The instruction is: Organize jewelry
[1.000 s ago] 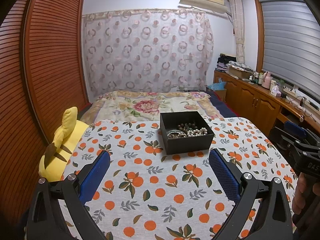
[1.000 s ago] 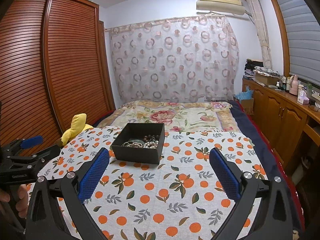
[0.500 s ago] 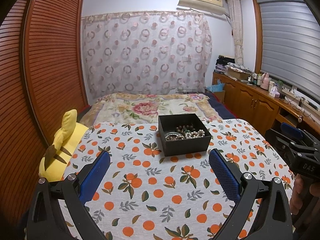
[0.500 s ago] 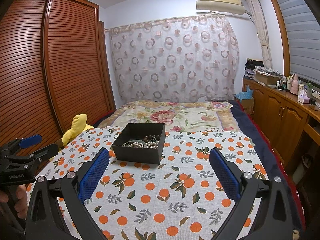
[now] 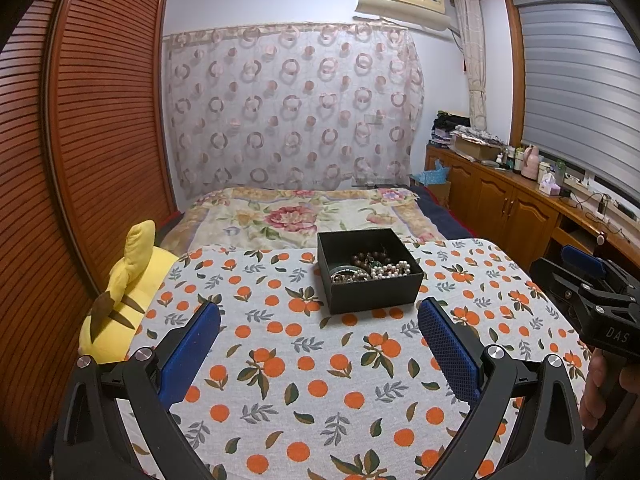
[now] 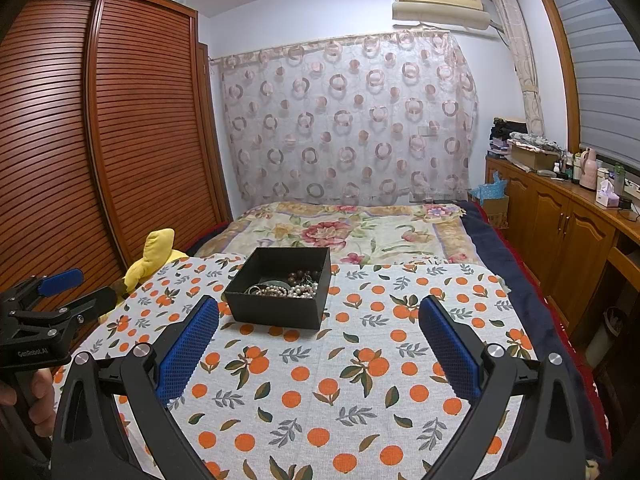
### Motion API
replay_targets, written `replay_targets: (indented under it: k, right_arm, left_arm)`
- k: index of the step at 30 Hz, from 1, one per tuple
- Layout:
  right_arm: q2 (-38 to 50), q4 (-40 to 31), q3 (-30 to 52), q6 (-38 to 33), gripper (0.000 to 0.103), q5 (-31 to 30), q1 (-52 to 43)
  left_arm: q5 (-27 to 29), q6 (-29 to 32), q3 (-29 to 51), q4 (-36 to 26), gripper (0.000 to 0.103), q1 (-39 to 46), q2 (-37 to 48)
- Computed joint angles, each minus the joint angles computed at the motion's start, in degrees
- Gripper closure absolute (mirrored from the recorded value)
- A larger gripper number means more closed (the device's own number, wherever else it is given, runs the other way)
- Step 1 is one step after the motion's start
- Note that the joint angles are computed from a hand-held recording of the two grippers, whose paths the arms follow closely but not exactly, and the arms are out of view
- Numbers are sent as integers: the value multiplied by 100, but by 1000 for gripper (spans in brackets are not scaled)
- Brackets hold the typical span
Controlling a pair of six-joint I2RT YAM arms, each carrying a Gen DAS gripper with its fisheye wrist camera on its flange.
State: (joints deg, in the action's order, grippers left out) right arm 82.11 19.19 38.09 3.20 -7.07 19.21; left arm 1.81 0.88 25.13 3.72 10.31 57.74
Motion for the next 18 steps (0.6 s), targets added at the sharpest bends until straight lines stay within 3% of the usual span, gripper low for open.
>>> replay_targets:
  k: [18]
  right_arm:
    - [4,13,-10,0,2,-22,-18]
  left_arm:
    - [-26,-20,10,-20,7,-22,-11]
